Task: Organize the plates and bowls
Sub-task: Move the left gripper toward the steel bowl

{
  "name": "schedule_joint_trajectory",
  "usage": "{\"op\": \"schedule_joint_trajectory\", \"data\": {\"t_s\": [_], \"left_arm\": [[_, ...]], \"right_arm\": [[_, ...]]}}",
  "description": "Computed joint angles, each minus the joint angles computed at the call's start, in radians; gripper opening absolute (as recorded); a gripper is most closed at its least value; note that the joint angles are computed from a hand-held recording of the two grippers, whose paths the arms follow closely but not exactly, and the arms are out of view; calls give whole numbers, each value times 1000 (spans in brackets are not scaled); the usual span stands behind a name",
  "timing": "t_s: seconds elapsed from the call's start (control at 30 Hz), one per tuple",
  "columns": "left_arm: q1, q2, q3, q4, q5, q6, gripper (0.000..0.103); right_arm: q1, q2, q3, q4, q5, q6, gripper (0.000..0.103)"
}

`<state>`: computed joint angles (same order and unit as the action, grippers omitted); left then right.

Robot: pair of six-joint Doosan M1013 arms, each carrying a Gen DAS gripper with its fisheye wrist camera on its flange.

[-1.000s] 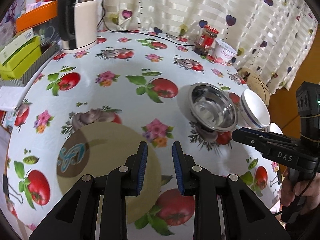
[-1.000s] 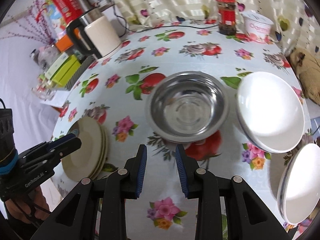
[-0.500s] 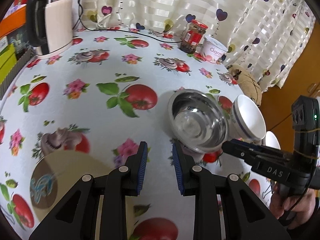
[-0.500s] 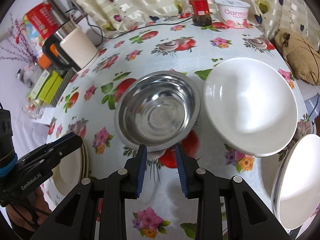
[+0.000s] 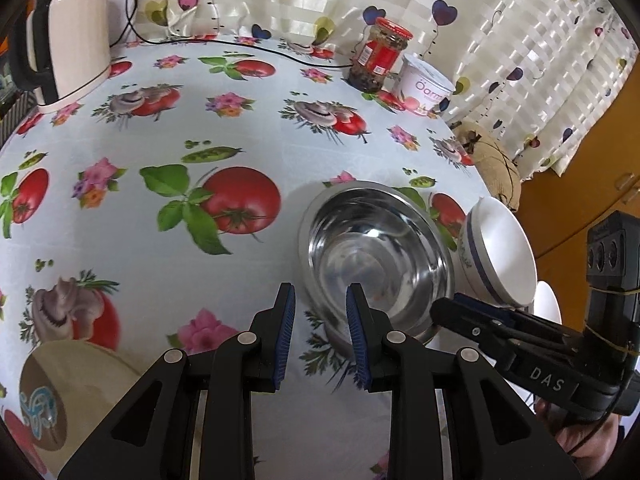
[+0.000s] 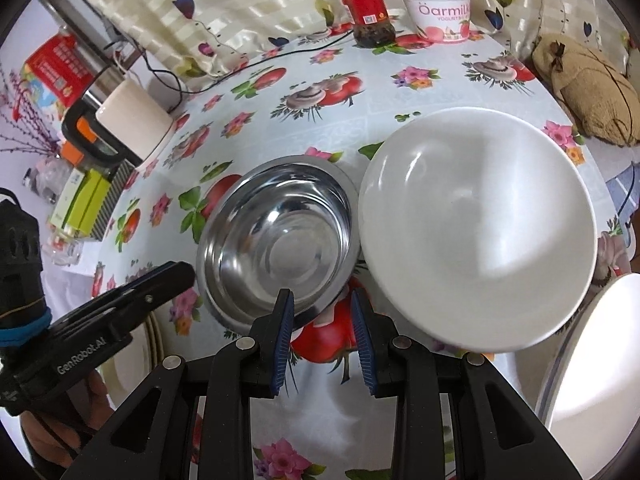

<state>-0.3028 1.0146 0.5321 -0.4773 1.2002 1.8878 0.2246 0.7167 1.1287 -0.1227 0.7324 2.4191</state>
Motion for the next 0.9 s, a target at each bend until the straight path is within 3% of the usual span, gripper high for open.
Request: {"op": "schedule_joint_trajectory", "data": {"t_s": [0.43,0.9], "left_arm": [[-8,32,-48,15,39,-36,27],[-2,-92,183,-12,-14,79,27]], "right_arm": [[-7,-3,13,38,-26,-24,22],[14,-53,88,41,-29,-25,22]]}}
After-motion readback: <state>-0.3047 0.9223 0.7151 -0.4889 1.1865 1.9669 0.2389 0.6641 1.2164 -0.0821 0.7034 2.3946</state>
